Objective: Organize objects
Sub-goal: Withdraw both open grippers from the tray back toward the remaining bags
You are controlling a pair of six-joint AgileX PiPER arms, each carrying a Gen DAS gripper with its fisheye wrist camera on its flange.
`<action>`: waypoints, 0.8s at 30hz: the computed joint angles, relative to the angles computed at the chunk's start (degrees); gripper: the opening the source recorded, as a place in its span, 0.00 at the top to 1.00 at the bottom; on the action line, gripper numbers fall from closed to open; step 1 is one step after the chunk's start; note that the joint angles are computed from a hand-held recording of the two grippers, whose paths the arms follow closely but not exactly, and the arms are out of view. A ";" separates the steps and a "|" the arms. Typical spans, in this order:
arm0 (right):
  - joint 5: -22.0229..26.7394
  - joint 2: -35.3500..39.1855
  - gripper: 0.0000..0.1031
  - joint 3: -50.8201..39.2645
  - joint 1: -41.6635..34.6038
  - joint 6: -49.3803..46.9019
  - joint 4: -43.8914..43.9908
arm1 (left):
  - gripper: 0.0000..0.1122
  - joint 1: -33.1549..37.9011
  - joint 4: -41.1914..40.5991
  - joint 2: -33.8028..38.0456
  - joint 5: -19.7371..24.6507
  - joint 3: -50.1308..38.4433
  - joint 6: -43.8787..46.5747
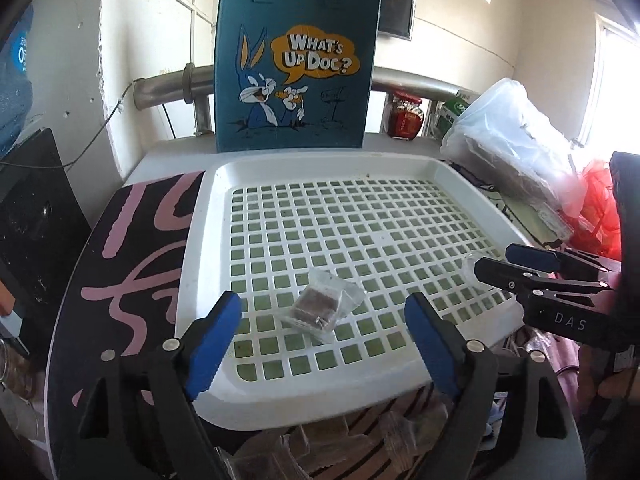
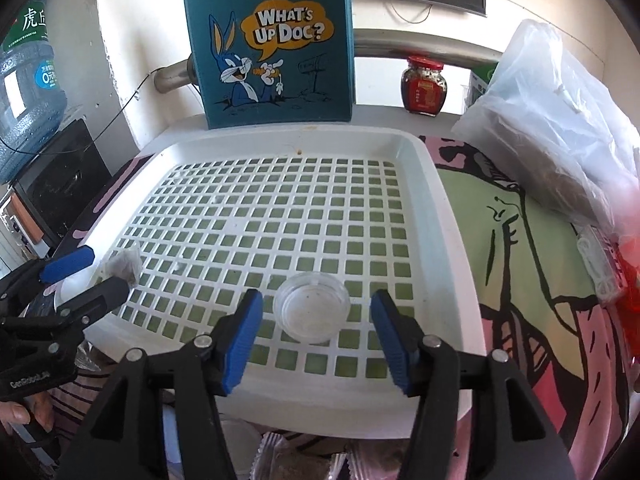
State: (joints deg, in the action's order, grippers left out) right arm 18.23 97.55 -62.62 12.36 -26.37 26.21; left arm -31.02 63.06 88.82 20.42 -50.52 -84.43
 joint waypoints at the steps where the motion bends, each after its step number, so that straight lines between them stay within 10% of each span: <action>1: 0.00 -0.52 0.45 0.25 -0.44 -2.34 2.57 | 0.23 -0.18 0.38 -1.16 -0.13 0.56 -0.44; 13: 4.17 -18.24 0.36 13.48 -8.84 -41.56 42.14 | 0.19 1.00 13.34 -18.46 1.13 13.60 -14.74; 24: 6.98 -21.78 0.35 19.73 -16.71 -44.39 41.92 | 0.19 9.25 -8.76 -22.90 -4.39 21.05 8.24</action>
